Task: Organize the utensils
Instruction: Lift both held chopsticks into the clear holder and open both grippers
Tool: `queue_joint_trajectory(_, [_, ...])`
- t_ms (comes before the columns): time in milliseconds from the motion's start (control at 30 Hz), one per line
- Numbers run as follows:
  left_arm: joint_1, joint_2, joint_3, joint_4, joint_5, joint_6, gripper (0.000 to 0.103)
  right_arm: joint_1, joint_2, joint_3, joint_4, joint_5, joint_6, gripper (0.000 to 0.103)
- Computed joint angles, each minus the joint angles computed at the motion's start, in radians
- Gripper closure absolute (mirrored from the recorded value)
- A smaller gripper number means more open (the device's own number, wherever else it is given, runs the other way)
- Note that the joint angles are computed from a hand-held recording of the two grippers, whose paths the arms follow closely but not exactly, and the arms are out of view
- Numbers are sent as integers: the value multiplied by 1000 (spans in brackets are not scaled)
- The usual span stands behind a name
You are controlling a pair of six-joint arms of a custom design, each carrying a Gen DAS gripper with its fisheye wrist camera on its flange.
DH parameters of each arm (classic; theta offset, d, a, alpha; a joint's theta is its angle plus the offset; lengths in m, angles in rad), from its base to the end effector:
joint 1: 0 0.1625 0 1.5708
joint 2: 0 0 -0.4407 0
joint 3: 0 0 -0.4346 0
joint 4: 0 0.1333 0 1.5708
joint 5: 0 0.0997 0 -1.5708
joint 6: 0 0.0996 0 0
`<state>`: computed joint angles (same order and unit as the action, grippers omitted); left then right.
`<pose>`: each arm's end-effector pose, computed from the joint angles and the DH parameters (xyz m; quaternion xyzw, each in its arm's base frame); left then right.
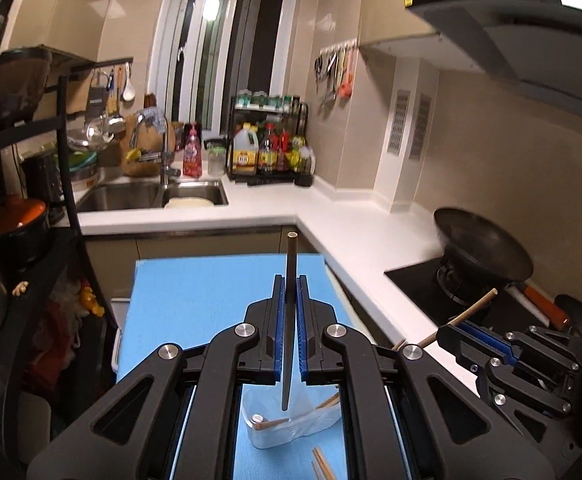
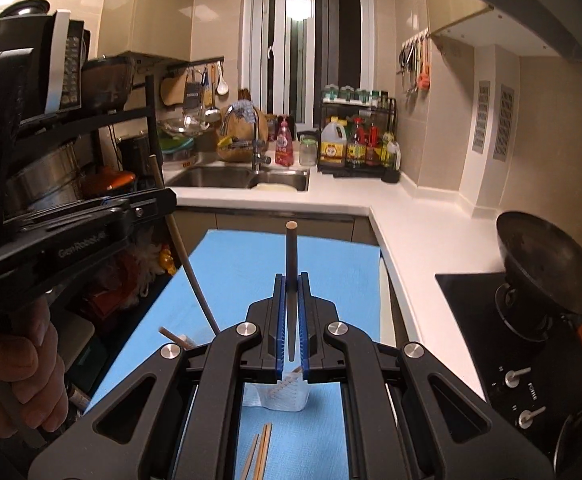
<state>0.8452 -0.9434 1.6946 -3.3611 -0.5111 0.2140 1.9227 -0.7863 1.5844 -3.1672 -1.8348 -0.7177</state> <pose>-0.2791 -0.6465 0.2839 0.1153 0.7815 -0.5255 0.3160 0.3603 -0.6700 0.1675 0.4215 -0.8119 0.3568 0.1893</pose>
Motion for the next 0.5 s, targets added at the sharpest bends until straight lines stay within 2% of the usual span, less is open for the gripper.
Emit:
queue_joint_trajectory(200, [32, 30, -16, 151, 16, -50, 97, -19, 16, -9, 40, 5, 0, 96])
queue_joint_trajectory(233, [36, 27, -21, 210, 13, -74, 97, -17, 16, -9, 47, 1, -3, 94])
queue_joint_trajectory(267, [39, 22, -23, 260, 9, -100, 97, -14, 15, -5, 43, -7, -8, 90])
queue_joint_trajectory(300, [37, 17, -19, 268, 10, -104, 92, -13, 11, 4, 27, -10, -17, 72])
queue_joint_trajectory(333, [31, 12, -7, 234, 10, -86, 81, -14, 2, 19, 6, -7, -20, 66])
queue_joint_trajectory(367, [23, 4, 9, 183, 7, -62, 76, -16, -11, 34, 0, -2, -12, 66])
queue_joint_trajectory(500, [-5, -41, 81, 103, 22, -81, 74, -24, -62, 107, -49, 10, -14, 66])
